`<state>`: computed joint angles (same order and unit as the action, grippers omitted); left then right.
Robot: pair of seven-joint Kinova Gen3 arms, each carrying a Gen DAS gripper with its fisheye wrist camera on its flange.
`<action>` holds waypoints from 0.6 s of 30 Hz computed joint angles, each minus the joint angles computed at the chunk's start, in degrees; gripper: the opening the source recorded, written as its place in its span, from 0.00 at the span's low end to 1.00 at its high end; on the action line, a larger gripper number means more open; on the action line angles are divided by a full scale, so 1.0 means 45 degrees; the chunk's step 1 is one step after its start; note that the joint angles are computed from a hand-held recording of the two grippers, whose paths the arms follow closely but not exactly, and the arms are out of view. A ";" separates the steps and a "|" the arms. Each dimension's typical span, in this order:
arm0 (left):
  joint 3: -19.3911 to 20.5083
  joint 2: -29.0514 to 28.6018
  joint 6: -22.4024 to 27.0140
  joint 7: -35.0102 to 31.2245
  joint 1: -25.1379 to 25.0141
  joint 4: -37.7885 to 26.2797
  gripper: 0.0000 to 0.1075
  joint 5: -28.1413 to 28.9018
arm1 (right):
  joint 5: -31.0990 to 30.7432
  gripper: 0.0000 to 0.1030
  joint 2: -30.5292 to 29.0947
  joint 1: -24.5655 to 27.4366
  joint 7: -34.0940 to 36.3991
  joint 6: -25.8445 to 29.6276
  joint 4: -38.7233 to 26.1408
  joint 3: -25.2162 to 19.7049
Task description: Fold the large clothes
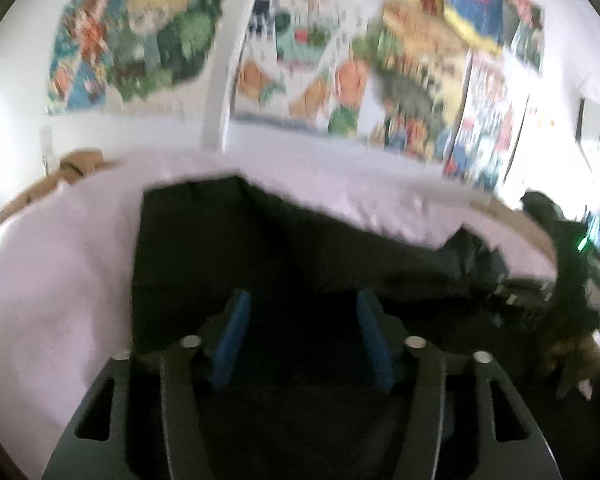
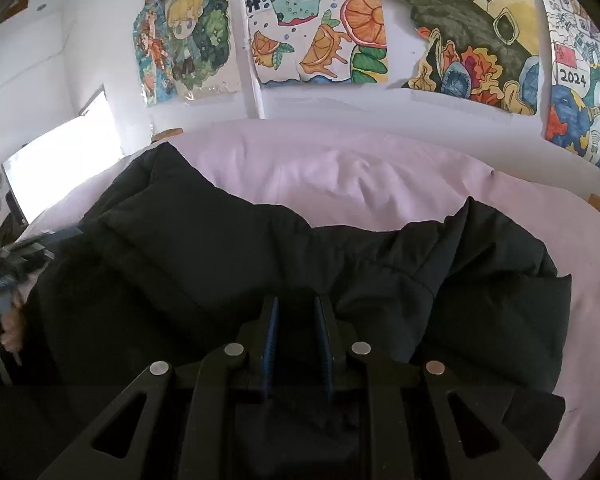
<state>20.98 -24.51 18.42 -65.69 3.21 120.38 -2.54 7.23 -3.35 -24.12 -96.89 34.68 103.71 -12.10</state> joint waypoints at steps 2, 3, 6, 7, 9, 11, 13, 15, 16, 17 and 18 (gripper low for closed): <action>0.0144 0.0309 0.0055 0.0716 0.0167 -0.0509 0.55 -0.0533 | 0.0232 0.18 0.0012 0.0002 -0.0176 -0.0114 0.0081 -0.0053; 0.0463 0.0667 0.0299 0.1197 0.0109 -0.0935 0.55 -0.1050 | 0.0442 0.18 -0.0008 -0.0005 -0.0371 -0.0183 0.0160 -0.0109; 0.2197 0.1917 0.1666 0.2212 -0.0825 -0.2393 0.55 -0.2604 | 0.1325 0.18 -0.0103 -0.0273 -0.1200 -0.0310 0.0348 -0.0134; 0.2787 0.2250 0.2050 0.2574 -0.1197 -0.2689 0.55 -0.3122 | 0.1842 0.18 -0.0203 -0.0072 -0.1697 -0.0436 0.0507 -0.0471; 0.3967 0.3032 0.2799 0.3226 -0.2003 -0.3186 0.55 -0.3986 | 0.2878 0.18 -0.0381 0.0568 -0.2548 -0.0604 0.0805 -0.1369; 0.4438 0.3435 0.2922 0.3548 -0.2499 -0.3172 0.55 -0.4057 | 0.3879 0.18 -0.0508 0.0409 -0.3253 -0.0714 0.1078 -0.1473; 0.3967 0.3357 0.2373 0.3180 -0.2390 -0.2722 0.58 -0.3495 | 0.4265 0.15 -0.0545 0.0285 -0.3476 -0.0826 0.1222 -0.1364; 0.3684 0.3406 0.2187 0.2826 -0.2172 -0.2497 0.58 -0.3543 | 0.3923 0.15 -0.0479 -0.0135 -0.3130 -0.0972 0.1267 -0.0783; 0.3685 0.3470 0.2121 0.2864 -0.2117 -0.2414 0.58 -0.3765 | 0.3756 0.15 -0.0404 -0.0088 -0.2931 -0.1001 0.1248 -0.0747; 0.3455 0.3561 0.2033 0.3020 -0.1828 -0.2321 0.58 -0.4045 | 0.3451 0.15 -0.0330 -0.0014 -0.2607 -0.1058 0.1230 -0.0704; 0.3369 0.3653 0.1995 0.3093 -0.1698 -0.2307 0.58 -0.4175 | 0.2939 0.15 -0.0191 -0.0093 -0.2102 -0.1145 0.1194 -0.0424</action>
